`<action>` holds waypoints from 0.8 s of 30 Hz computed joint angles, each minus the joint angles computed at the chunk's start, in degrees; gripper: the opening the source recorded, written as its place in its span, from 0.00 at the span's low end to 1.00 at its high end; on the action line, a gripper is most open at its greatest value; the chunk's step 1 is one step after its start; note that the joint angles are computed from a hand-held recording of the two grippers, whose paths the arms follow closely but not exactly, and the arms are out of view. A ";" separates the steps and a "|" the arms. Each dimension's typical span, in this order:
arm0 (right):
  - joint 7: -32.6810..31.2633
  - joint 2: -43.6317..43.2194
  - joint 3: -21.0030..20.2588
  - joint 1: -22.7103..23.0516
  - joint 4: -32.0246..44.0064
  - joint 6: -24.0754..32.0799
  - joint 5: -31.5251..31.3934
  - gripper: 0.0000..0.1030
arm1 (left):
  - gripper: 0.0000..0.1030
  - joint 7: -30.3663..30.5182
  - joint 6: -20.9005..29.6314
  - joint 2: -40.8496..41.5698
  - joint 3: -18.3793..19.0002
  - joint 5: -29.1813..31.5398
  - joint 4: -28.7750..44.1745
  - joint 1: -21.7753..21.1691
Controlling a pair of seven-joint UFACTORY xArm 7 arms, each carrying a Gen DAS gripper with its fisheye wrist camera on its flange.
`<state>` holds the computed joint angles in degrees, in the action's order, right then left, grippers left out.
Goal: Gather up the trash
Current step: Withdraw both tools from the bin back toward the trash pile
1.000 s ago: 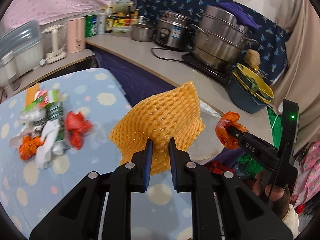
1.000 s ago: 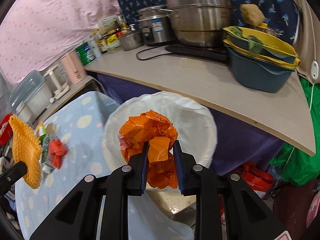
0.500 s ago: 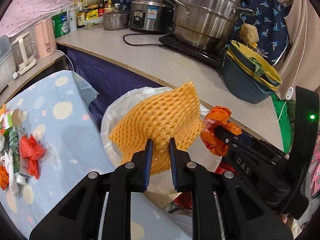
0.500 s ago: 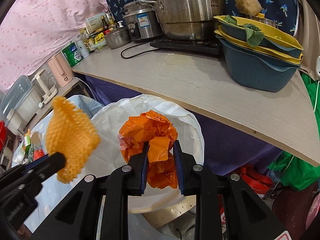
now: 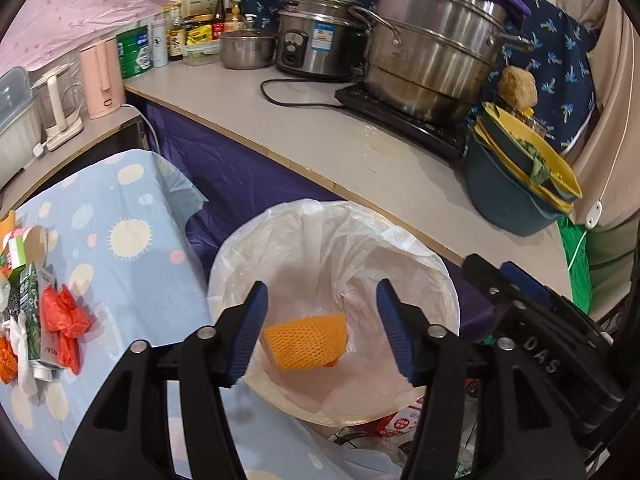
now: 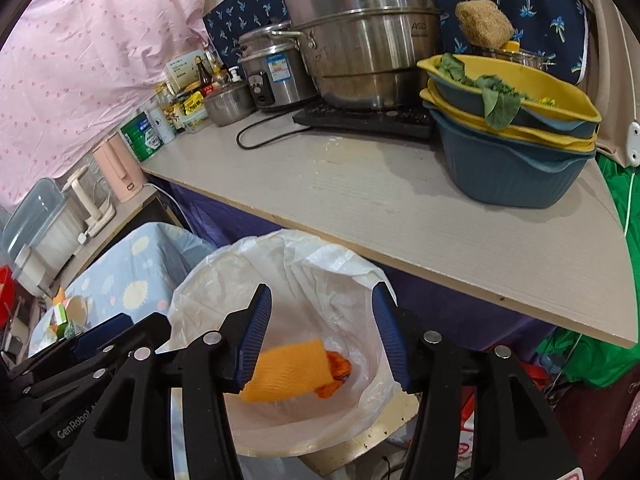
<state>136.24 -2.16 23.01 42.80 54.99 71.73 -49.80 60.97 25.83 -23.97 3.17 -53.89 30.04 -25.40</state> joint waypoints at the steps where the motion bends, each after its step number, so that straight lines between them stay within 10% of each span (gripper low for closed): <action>1: 0.11 -0.24 0.17 0.16 0.24 0.48 -0.09 0.51 | 0.55 -0.36 0.75 -0.60 0.52 0.05 0.10 0.46; 24: -7.64 15.80 -4.04 9.62 22.51 2.96 -8.16 0.59 | 0.70 -3.70 1.83 -6.66 14.19 12.25 -1.62 15.01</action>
